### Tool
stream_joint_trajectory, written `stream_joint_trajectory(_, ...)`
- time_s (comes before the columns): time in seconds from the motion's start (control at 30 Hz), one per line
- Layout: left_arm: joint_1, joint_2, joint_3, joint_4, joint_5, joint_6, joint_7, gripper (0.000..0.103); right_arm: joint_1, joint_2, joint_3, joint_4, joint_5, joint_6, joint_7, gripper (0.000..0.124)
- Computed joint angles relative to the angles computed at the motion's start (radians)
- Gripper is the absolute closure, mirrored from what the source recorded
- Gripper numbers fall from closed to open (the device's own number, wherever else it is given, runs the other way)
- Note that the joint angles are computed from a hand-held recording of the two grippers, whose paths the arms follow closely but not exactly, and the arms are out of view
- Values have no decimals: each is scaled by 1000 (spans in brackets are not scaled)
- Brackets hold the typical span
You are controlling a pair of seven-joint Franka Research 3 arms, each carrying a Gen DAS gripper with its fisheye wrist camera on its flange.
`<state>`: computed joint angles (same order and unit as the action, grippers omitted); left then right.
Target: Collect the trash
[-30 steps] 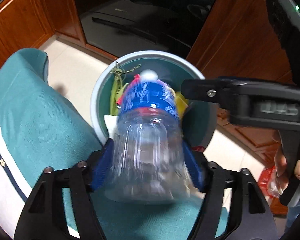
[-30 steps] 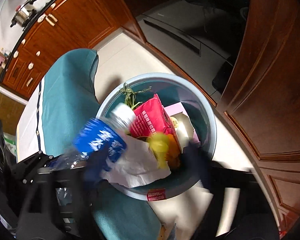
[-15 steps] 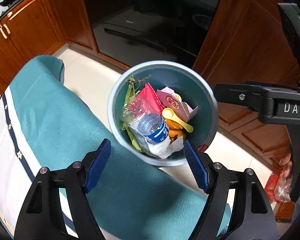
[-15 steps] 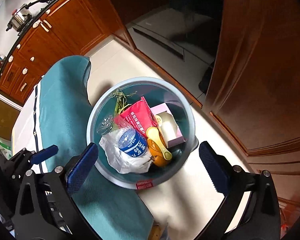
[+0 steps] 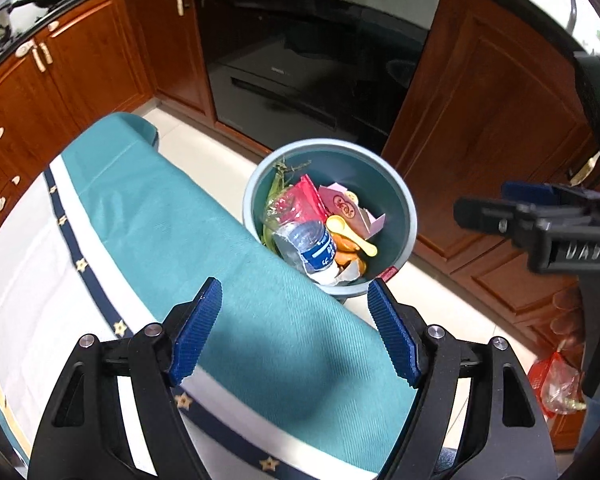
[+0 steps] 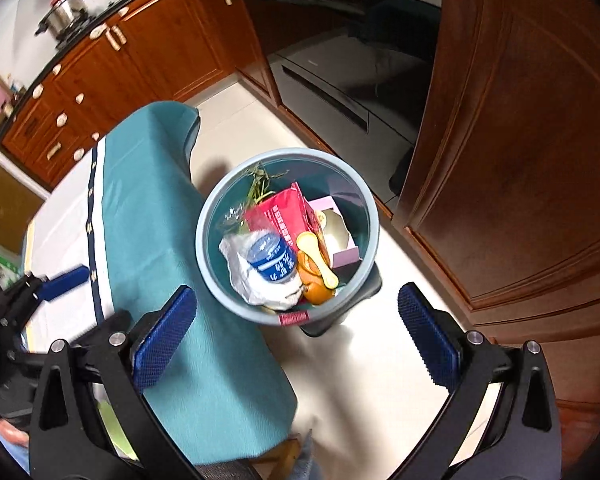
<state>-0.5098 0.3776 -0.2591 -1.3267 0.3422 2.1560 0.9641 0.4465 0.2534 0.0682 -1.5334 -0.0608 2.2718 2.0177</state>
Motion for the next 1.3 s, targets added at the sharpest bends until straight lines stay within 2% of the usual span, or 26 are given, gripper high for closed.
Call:
stream_joint_trajectory(0.13, 4, -83, 0, -103, 22, 51, -53, 26, 24, -44, 2, -41, -67, -4, 24, 27)
stream_joint_trajectory(0.37, 18, -171, -16, -218, 57, 94, -122, 25, 56, -113, 21, -112, -217, -14, 102, 27)
stream_joint_trajectory(0.43, 21, -186, -20, -242, 66, 101, -141, 18, 58, -124, 31, -126, -235, -19, 116, 27)
stream_joint_trajectory(0.47, 23, -195, -21, -255, 74, 106, -152, 9, 59, -130, 35, -135, -241, -19, 123, 27)
stream_joint_trajectory(0.5, 22, -206, -21, -271, 92, 113, -170, 4, 61, -134, 39, -143, -248, -22, 131, 27)
stream_joint_trajectory(0.93, 46, -226, -35, -323, 90, 131, -179, 4, 56, -145, 59, -201, -228, -52, 157, 26)
stream_joint_trajectory(1.3, 43, -185, -32, -296, 76, 115, -152, 4, 67, -97, 51, -157, -229, -89, 144, 27)
